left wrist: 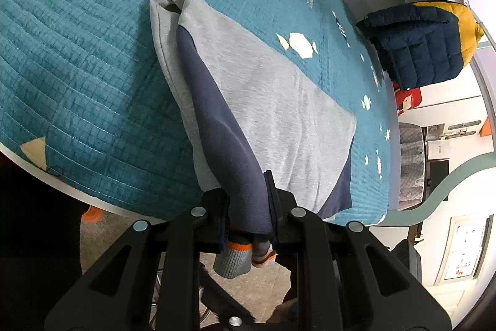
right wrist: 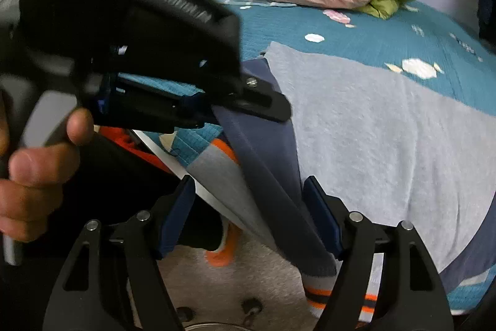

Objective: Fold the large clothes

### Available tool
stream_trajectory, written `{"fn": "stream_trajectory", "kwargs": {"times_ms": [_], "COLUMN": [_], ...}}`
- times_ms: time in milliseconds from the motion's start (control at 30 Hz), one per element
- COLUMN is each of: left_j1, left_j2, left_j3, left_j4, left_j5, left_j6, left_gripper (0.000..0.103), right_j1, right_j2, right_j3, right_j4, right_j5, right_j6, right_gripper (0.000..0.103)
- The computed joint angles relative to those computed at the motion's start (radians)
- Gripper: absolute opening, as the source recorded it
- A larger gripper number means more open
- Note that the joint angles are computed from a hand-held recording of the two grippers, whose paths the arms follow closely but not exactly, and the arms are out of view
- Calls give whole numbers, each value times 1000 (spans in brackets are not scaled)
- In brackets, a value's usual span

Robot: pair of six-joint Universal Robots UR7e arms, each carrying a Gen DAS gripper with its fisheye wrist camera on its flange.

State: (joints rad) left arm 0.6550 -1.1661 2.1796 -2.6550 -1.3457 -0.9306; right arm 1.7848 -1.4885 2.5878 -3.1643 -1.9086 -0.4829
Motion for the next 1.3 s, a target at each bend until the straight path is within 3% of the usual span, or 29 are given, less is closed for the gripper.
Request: {"fn": "stream_trajectory", "kwargs": {"times_ms": [67, 133, 167, 200, 233, 300, 333, 433, 500, 600, 633, 767, 967, 1000, 1100, 1133, 1300], "left_j1": [-3, -3, -3, -1, 7, 19, 14, -16, -35, -66, -64, -52, -81, -88, -115, -121, -138], "left_j2": [7, 12, 14, 12, 8, -8, -18, -53, -65, -50, -41, 40, 202, 236, 317, 340, 427], "left_j3": [-9, -17, -22, -23, -18, 13, 23, 39, 28, -11, -18, -55, -159, -187, -250, -267, -326], "left_j4": [3, 7, 19, 20, 1, -93, -114, -125, -64, 76, 83, 53, -14, -15, -7, 1, 71], "left_j5": [-2, -4, 0, 0, -12, -32, -12, 105, 187, 316, 323, 286, 214, 196, 188, 180, 150], "left_j6": [6, 4, 0, -9, -10, -22, -23, -33, -71, -112, -117, -126, -17, 11, 58, 70, 91], "left_gripper": [19, 19, 19, 22, 25, 37, 43, 47, 55, 55, 55, 55, 55, 55, 69, 69, 69], "right_j1": [4, 3, -5, -24, -54, -88, -98, -125, -156, -206, -225, -316, -546, -580, -707, -780, -972], "right_j2": [30, 63, 66, 54, 24, -25, -43, -94, -133, -206, -238, -374, -633, -659, -781, -824, -937], "right_j3": [-2, -17, -21, -27, -33, -42, -46, -58, -64, -69, -70, -60, -33, -31, -14, -11, 18], "right_j4": [-52, -66, -67, -45, -4, 61, 81, 141, 177, 215, 231, 292, 372, 375, 427, 471, 570], "right_j5": [-22, -54, -56, -40, 2, 59, 79, 139, 191, 276, 310, 444, 639, 652, 686, 718, 737], "right_j6": [-9, -6, -6, 6, 25, 57, 71, 120, 159, 207, 223, 289, 346, 352, 347, 342, 313], "right_gripper": [69, 36, 31, 16, 11, 9, 9, 9, 9, 9, 9, 8, 8, 8, 8, 8, 8]}}
